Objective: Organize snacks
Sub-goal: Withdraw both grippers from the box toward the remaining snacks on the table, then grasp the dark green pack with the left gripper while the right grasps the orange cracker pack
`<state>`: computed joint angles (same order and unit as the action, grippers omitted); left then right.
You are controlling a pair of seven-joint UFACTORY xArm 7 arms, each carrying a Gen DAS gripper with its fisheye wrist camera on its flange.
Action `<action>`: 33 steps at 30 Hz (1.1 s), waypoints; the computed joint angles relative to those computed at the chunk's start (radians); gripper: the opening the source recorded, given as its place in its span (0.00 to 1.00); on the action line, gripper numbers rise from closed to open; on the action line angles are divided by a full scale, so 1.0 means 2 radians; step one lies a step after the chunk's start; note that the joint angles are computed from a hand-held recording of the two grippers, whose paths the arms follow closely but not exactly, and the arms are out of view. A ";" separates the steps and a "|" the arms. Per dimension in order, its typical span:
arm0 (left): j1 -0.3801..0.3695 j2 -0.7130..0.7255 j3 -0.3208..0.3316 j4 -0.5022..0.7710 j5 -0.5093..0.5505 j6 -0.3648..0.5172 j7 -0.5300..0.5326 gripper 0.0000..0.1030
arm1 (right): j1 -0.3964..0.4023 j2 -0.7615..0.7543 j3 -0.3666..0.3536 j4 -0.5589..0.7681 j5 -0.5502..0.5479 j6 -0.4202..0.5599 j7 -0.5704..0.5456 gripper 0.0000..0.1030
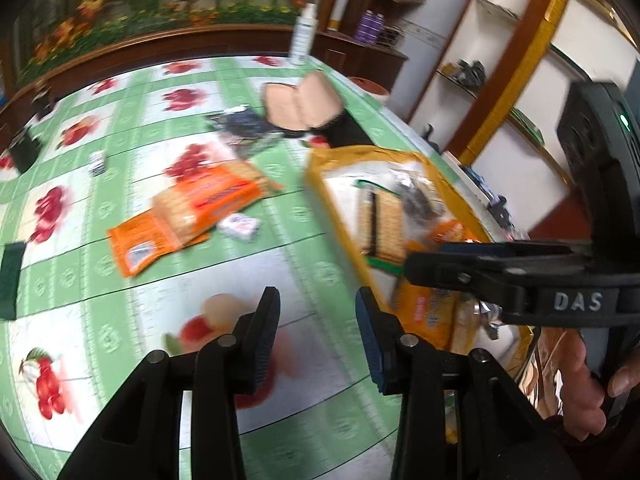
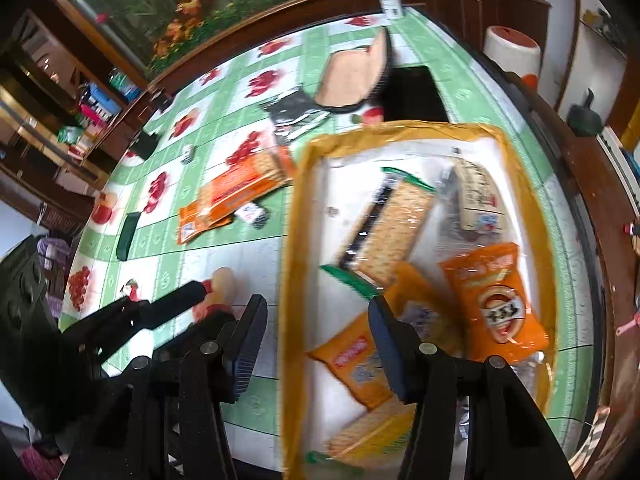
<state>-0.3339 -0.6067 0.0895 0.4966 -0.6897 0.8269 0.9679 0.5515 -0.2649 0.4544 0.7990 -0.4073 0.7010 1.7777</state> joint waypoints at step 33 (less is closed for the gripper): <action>0.223 0.380 -0.030 0.277 0.141 -0.162 -0.053 0.64 | 0.108 0.182 -0.072 0.160 -0.049 0.023 0.014 0.56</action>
